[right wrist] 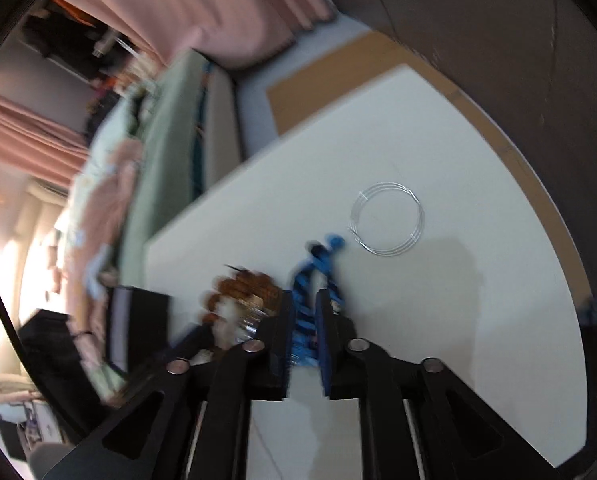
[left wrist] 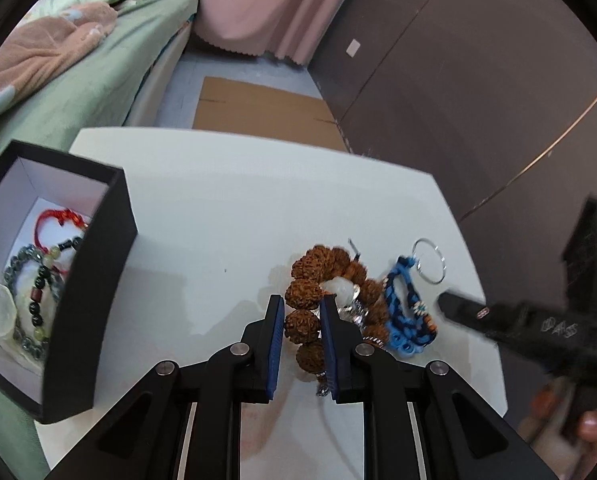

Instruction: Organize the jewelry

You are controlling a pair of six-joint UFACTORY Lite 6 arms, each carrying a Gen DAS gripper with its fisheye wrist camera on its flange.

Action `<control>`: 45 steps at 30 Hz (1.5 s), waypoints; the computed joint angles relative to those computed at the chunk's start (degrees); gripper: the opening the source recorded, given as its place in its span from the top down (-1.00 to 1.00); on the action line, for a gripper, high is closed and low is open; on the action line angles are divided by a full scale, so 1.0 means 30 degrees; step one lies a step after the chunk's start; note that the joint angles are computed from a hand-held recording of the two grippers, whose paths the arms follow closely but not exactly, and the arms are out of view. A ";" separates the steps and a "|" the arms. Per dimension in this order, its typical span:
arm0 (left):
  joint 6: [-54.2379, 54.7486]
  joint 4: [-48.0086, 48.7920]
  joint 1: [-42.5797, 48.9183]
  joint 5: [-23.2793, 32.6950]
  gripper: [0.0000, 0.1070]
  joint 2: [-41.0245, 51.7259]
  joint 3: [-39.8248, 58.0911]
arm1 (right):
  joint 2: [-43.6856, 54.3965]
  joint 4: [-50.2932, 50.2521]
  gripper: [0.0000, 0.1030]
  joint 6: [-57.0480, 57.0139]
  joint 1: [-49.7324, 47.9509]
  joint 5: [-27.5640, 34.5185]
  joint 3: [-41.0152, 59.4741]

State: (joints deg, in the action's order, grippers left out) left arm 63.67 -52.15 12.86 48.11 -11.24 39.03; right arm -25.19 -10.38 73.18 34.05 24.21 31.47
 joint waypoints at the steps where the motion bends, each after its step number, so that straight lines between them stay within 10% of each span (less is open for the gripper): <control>1: 0.0025 -0.0029 0.0175 0.0216 0.64 -0.0003 0.0123 | 0.0163 0.0809 0.47 -0.0750 -0.0141 0.0014 -0.0101; 32: -0.0712 0.1047 0.3052 0.4688 0.94 0.1260 0.3204 | 0.1440 -0.3140 0.68 0.3068 0.1622 0.0915 0.1086; 35: -0.1314 0.1717 0.2095 0.4136 0.56 0.1455 0.2981 | 0.1116 -0.2779 0.68 0.2850 0.1435 0.0922 0.0887; 37: -0.1269 0.1580 0.1780 0.3996 -0.13 0.1303 0.2691 | 0.1037 -0.2910 0.68 0.2973 0.1415 0.1109 0.0919; 45: -0.2077 0.2090 0.0208 0.1089 -0.18 0.0950 0.1447 | 0.0677 -0.2861 0.68 0.2799 0.1066 0.1284 0.0872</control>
